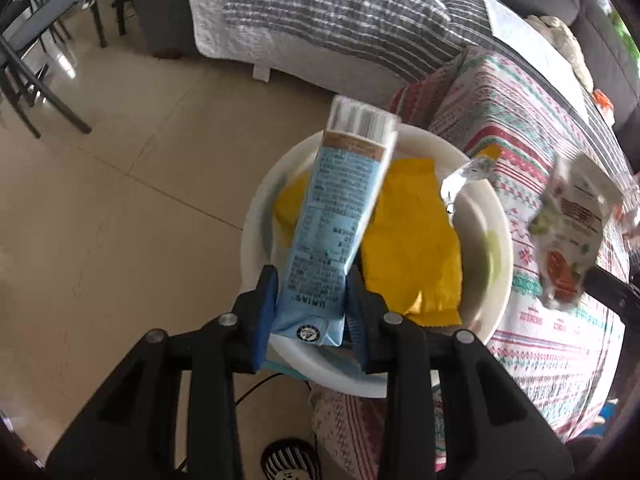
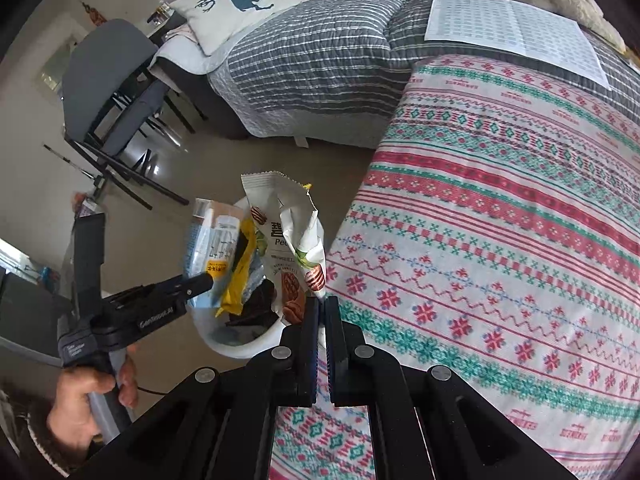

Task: Collect trash

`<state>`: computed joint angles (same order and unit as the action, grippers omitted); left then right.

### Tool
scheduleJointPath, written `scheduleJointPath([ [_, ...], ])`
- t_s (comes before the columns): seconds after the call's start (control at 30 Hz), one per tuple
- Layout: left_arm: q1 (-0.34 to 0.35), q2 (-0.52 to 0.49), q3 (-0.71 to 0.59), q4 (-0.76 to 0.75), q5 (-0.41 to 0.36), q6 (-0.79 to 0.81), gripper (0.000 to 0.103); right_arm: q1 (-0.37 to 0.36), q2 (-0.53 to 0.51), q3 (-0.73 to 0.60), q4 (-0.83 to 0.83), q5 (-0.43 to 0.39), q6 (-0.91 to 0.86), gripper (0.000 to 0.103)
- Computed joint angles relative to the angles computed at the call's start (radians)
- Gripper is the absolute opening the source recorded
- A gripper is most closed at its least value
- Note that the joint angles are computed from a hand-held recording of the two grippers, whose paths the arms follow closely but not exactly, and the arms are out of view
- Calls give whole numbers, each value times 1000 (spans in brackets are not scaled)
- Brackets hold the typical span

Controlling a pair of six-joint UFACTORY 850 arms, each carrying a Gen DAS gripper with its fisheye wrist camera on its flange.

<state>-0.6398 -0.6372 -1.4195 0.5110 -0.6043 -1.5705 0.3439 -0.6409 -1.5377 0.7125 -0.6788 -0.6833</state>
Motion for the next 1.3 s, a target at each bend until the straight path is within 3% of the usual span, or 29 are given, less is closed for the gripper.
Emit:
scheduleJointPath([
  [0.03,-4,10,6,19,1,-12,38,4,-3,-2,4,3,0,4],
  [0.1,-11,34,27,53,17,-45,61,12,-11,-10,13,10,1,4],
  [0.13,-15,43,33,74,16,-72,65,15,-10,-8,15,14,2,4],
  [0.27,-31,96,76,119,29,-137,69,32,-25,-19,16,20,17,4],
  [0.4,-45,125,93,166,-15,-165,80,49,-49,-40,9,30,20,5],
  [0.67,-47,118,79,166,-78,-171,92,29,-71,-59,122,-31,-66,17],
  [0.77,-56,102,56,139,-128,-154,98,18,-37,-27,155,-18,-105,31],
  [0.83,-67,92,42,143,-147,-156,100,3,-2,8,188,-10,-132,52],
  [0.9,-80,89,37,162,-140,-170,102,-12,32,42,213,-4,-154,63],
  [1.1,-124,73,-4,177,-117,-201,102,-62,155,159,181,41,-177,73],
  [1.3,-195,34,-85,224,-185,-237,102,-117,284,283,109,128,-172,79],
])
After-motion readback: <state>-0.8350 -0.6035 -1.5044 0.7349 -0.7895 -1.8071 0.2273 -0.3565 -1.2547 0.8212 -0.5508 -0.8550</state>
